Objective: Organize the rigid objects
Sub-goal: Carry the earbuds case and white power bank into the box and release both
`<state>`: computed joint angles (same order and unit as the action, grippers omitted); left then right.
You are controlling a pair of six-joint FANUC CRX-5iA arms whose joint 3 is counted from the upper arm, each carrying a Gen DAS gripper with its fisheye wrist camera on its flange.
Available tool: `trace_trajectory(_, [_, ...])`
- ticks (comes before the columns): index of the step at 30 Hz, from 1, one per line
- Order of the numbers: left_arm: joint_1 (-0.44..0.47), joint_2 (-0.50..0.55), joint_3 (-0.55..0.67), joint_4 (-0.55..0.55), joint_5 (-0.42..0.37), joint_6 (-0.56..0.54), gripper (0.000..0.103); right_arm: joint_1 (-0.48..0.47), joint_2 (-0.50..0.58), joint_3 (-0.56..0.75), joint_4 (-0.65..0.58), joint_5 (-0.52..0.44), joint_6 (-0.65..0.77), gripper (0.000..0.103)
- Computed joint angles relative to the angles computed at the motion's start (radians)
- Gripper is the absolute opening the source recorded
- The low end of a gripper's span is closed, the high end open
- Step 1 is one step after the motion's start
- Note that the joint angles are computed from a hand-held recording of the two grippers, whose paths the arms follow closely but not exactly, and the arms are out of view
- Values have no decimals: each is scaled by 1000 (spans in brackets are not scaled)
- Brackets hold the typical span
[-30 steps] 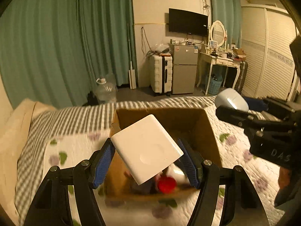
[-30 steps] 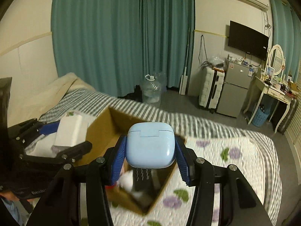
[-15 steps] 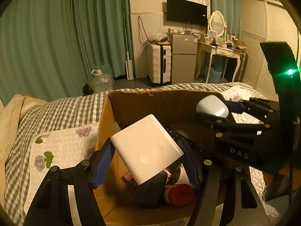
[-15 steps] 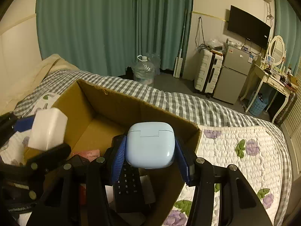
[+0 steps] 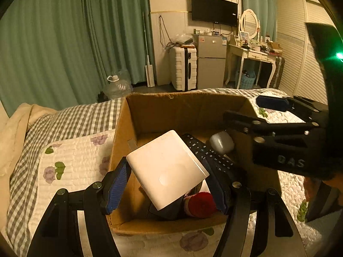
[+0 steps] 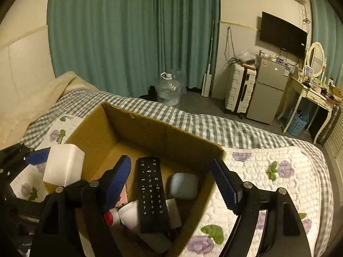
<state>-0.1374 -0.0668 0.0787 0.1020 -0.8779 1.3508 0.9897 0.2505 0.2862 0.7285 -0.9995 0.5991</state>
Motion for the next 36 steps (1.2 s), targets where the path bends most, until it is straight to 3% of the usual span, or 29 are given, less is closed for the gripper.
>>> trace_trajectory(4, [-11, 21, 41, -8, -5, 19, 69, 14, -29, -30, 44, -24, -32, 80])
trace_trajectory(12, [-67, 137, 182, -123, -53, 99, 69, -12, -58, -68, 67, -33, -116, 84])
trace_trajectory(18, [-65, 181, 187, -96, -47, 90, 72, -24, -58, -68, 60, -42, -125, 85])
trace_trajectory(23, [-113, 185, 226, -231, -65, 140, 72, -24, -55, -75, 90, -54, -157, 95])
trace_trajectory(30, [-121, 142, 224, -286, -43, 183, 73, -11, -77, -91, 133, -62, -187, 95])
trace_trajectory(36, [-123, 48, 237, -340, -38, 231, 78, 62, -119, -113, 268, -147, -231, 100])
